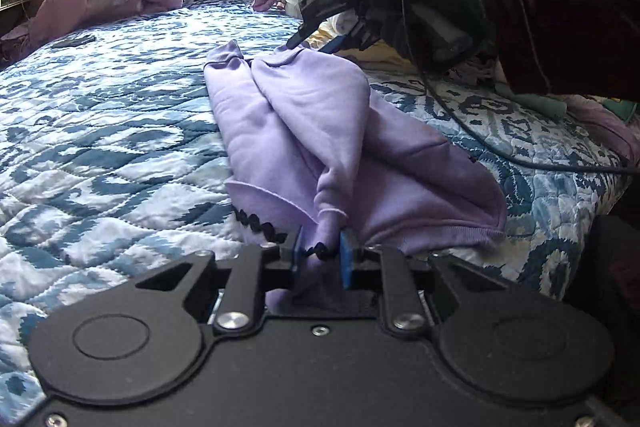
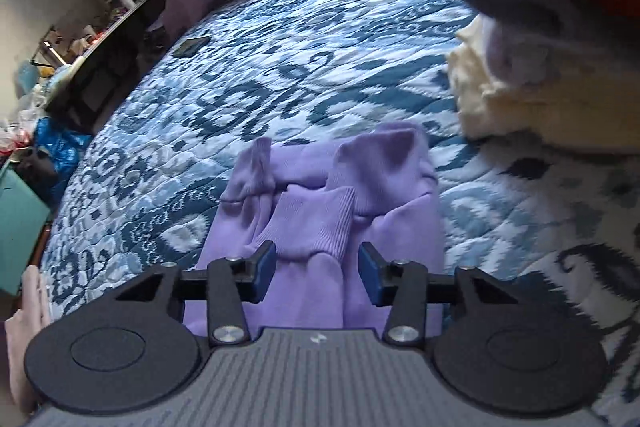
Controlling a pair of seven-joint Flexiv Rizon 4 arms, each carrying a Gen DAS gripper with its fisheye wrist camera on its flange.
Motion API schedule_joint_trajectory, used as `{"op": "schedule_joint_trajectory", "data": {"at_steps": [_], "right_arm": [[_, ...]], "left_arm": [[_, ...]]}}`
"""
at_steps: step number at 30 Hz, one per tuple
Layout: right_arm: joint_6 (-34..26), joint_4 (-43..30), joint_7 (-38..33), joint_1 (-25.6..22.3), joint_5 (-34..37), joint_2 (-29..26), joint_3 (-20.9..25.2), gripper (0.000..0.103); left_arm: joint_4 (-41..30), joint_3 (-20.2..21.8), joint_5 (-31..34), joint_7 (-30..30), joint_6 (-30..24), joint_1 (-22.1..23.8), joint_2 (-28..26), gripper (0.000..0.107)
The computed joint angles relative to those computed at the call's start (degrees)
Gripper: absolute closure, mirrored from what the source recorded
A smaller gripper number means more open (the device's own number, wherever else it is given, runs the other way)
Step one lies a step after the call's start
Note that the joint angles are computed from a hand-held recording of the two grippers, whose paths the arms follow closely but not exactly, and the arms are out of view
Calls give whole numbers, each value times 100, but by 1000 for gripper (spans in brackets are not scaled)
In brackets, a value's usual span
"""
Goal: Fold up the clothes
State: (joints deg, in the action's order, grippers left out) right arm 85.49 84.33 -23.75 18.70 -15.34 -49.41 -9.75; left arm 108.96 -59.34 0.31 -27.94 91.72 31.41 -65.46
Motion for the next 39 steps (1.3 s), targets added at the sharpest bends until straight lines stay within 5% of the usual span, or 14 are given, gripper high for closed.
{"op": "schedule_joint_trajectory", "data": {"at_steps": [4, 11, 14, 17, 22, 31, 33, 36, 39], "right_arm": [[309, 34, -175, -74, 20, -85, 113, 89], [1926, 370, -849, 620, 204, -59, -880, 92], [2327, 43, -1093, 416, 352, -182, -659, 92], [2047, -423, -1272, 144, 306, -362, -333, 92], [1323, -915, -1246, 1, 572, -742, -137, 92], [1538, -1176, -1452, -270, 616, -1086, 257, 92], [1302, -1303, -1542, -354, 510, -1133, 374, 92], [102, -1659, -1768, -585, 161, -1220, 798, 92], [-323, -1737, -1709, -456, 132, -1166, 646, 85]], "left_arm": [[-21, 33, -25, 6, -49, -15, 18, 90], [-59, -45, -440, -190, -504, 91, 55, 90], [-253, -245, -1311, -732, -1300, 303, -98, 91], [-538, -237, -2281, -1396, -2075, 370, -239, 92], [-639, -126, -2935, -1569, -2413, 317, -212, 93], [-643, 69, -3748, -1510, -2690, 189, 38, 93], [-602, 99, -3894, -1442, -2703, 171, 124, 93], [-585, 177, -4107, -1354, -2723, 99, 244, 92], [-534, 211, -4303, -1160, -2665, 48, 358, 91]]}}
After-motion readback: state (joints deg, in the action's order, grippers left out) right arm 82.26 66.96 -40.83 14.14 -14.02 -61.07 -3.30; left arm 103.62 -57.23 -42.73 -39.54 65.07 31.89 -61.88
